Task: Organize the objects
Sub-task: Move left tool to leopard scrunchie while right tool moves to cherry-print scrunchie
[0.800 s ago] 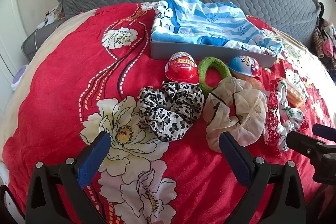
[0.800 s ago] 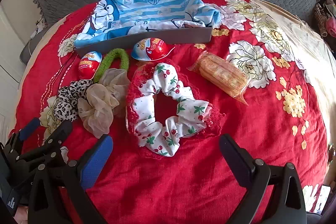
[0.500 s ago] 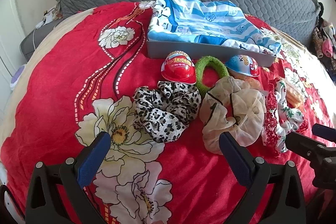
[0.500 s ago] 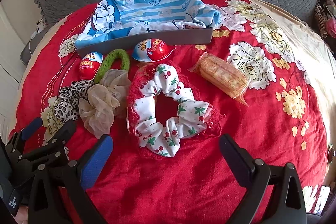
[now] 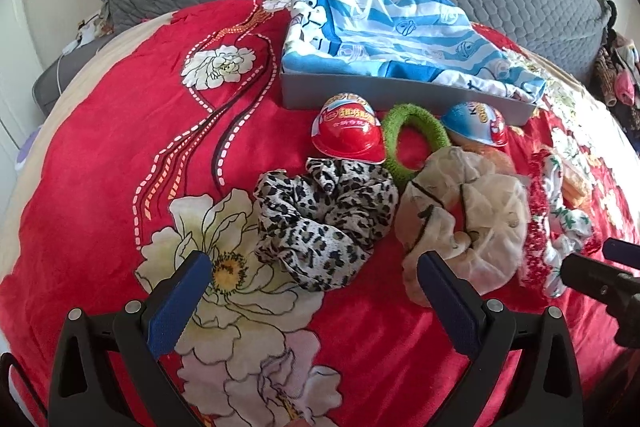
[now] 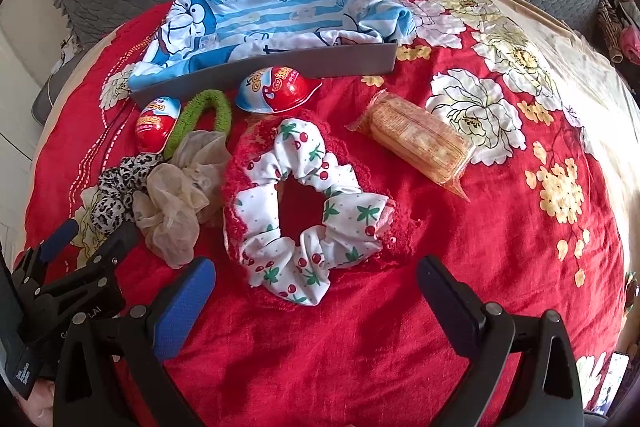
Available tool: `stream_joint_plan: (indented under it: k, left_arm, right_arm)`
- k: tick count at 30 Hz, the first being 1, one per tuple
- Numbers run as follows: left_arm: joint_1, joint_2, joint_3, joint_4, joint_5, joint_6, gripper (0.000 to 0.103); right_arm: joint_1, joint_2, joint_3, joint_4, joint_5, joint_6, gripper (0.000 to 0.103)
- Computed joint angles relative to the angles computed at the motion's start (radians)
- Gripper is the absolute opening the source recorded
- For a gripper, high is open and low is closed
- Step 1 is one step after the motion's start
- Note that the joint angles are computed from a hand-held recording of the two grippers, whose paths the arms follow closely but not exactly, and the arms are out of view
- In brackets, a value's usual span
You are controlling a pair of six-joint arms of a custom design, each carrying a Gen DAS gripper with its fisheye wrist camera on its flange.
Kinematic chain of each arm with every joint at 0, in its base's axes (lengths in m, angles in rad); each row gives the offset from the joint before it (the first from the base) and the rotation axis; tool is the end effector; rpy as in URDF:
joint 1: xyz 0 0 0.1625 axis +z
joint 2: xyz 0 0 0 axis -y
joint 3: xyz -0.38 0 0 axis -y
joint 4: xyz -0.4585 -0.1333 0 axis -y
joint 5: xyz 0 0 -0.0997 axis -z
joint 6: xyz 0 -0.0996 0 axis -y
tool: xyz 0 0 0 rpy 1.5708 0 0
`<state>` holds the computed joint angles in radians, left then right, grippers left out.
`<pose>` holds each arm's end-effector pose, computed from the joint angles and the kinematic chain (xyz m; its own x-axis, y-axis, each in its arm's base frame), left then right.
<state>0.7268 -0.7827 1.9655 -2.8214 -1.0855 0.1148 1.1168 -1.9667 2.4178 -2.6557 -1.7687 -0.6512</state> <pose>-0.2903 -0.4987 -0.0751 -0.5219 0.7117 -0.4701 0.8107 0.5853 -0.0140 -0.0751 -0.4132 0.2936 -0.8744 -0.0137 0.4850 -0.2221 0.9000 -0.3750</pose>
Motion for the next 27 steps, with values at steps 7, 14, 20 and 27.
stream_joint_plan:
  k: [7, 14, 20, 27]
  left_arm:
    - [0.007, 0.031, -0.028, 0.001, 0.027, -0.024, 0.103]
    - [0.034, 0.045, -0.068, 0.038, -0.011, -0.013, 0.103]
    - [0.053, 0.07, -0.114, 0.088, -0.025, -0.008, 0.103]
    - [0.07, 0.089, -0.128, 0.087, -0.035, -0.001, 0.103]
  right_arm:
    - [0.007, 0.055, -0.031, 0.017, -0.022, 0.015, 0.097]
    - [0.023, 0.09, -0.041, -0.013, -0.034, -0.008, 0.096]
    - [0.026, 0.122, -0.055, -0.023, -0.047, 0.018, 0.096]
    - [0.033, 0.149, -0.056, -0.044, -0.062, 0.006, 0.094]
